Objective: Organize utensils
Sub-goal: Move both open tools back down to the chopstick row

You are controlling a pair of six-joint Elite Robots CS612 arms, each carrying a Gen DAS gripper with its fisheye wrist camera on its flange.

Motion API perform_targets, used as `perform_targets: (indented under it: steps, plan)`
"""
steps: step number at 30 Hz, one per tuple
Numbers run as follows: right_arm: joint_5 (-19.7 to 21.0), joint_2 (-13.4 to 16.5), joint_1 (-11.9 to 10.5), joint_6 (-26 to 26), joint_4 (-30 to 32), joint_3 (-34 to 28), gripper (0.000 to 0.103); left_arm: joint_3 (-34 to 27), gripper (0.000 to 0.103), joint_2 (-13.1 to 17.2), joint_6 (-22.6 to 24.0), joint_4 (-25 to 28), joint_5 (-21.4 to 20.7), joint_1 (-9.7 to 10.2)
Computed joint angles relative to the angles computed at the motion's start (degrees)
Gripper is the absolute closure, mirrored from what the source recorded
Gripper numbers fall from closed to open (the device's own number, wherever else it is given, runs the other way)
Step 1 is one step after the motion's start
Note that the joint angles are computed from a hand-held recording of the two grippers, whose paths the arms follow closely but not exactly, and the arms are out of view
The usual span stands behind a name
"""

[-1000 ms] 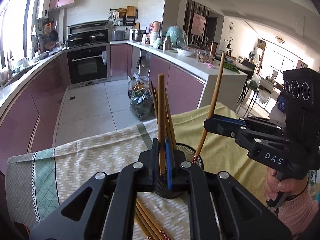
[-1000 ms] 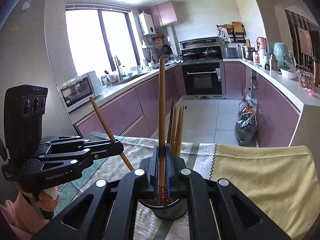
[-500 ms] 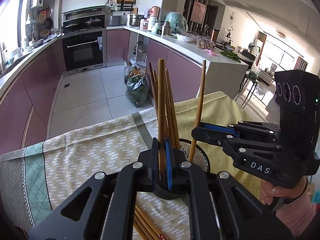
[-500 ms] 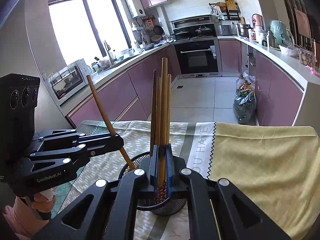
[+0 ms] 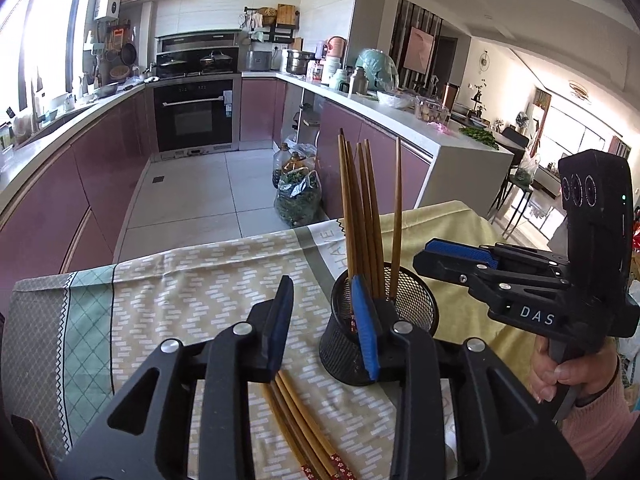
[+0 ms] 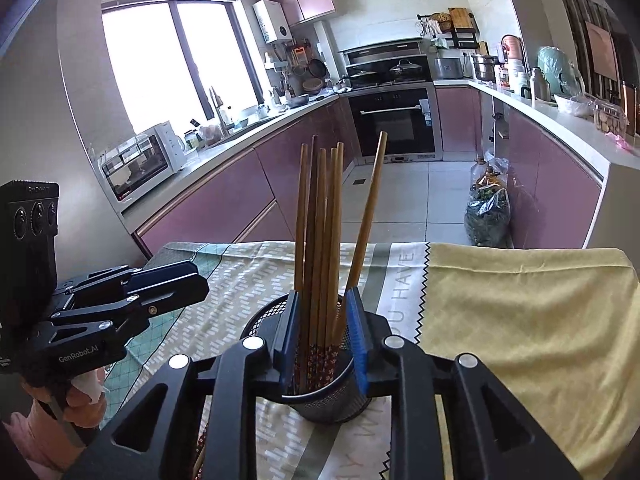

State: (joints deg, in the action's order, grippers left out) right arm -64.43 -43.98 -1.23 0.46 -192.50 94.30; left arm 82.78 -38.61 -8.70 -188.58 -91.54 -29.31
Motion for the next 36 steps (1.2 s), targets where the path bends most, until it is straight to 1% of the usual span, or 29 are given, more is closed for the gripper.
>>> perform_targets:
  steps: [2, 3, 4, 5, 6, 8, 9, 11, 14, 18, 20, 23, 30, 36]
  plan:
    - [0.44, -0.44, 0.09, -0.48, -2.14, 1.28, 0.062, 1.91, 0.067, -0.57, -0.26, -2.85, 0.59, 0.06]
    - [0.62, -0.74, 0.13, -0.98, -3.34, 2.09, 0.058, 2.98, 0.065, -0.92, -0.42, -4.19, 0.9, 0.12]
    - [0.65, -1.04, 0.23, -1.5, -4.66, 2.88, 0.05, 3.86, 0.06, -1.12, -0.66, -5.46, 0.98, 0.21]
    - [0.66, -1.32, 0.33, -1.85, -6.22, 3.74, 0.047, 4.68, 0.058, -1.31, -1.03, -6.49, 0.85, 0.36]
    - [1.07, -1.61, 0.36, -2.33, -7.45, 4.55, 0.047, 5.46, 0.058, -1.49, -1.49, -7.3, 1.17, 0.44]
    - [2.78, -2.12, 0.36, -3.42, -8.51, 5.93, 0.045, 6.79, 0.055, -1.71, -1.85, -8.36, 1.79, 0.6]
    - [3.61, -2.3, 0.39, -3.99, -8.68, 6.51, 0.044, 7.47, 0.054, -1.77, -1.92, -8.63, 1.67, 0.75]
    - [5.0, -2.48, 0.52, -5.11, -8.43, 7.38, 0.041, 8.76, 0.051, -1.88, -1.95, -8.86, 2.78, 0.77]
    - [5.71, -2.28, 0.93, -5.76, -6.89, 8.09, 0.036, 10.16, 0.046, -1.78, -3.34, -8.26, 3.04, 1.0]
    - [5.19, -1.43, 1.76, -6.43, -2.19, 7.97, 0.036, 11.23, 0.045, -1.14, -3.91, -6.08, 5.96, 0.59]
    - [4.4, -0.99, 2.33, -6.8, 0.4, 7.69, 0.036, 11.35, 0.045, -0.82, -4.41, -4.0, 5.79, 0.61]
    - [3.67, -0.45, 2.96, -6.96, 2.66, 7.46, 0.036, 11.48, 0.045, -0.4, -3.69, -1.78, 6.01, 0.43]
    - [2.25, 0.11, 3.92, -6.23, 5.26, 6.87, 0.037, 10.76, 0.045, 0.27, -2.55, 1.53, 5.05, -0.02]
    - [2.13, 0.29, 3.9, -5.52, 6.15, 6.74, 0.041, 9.38, 0.046, 0.94, -2.71, 4.17, 4.49, -0.2]
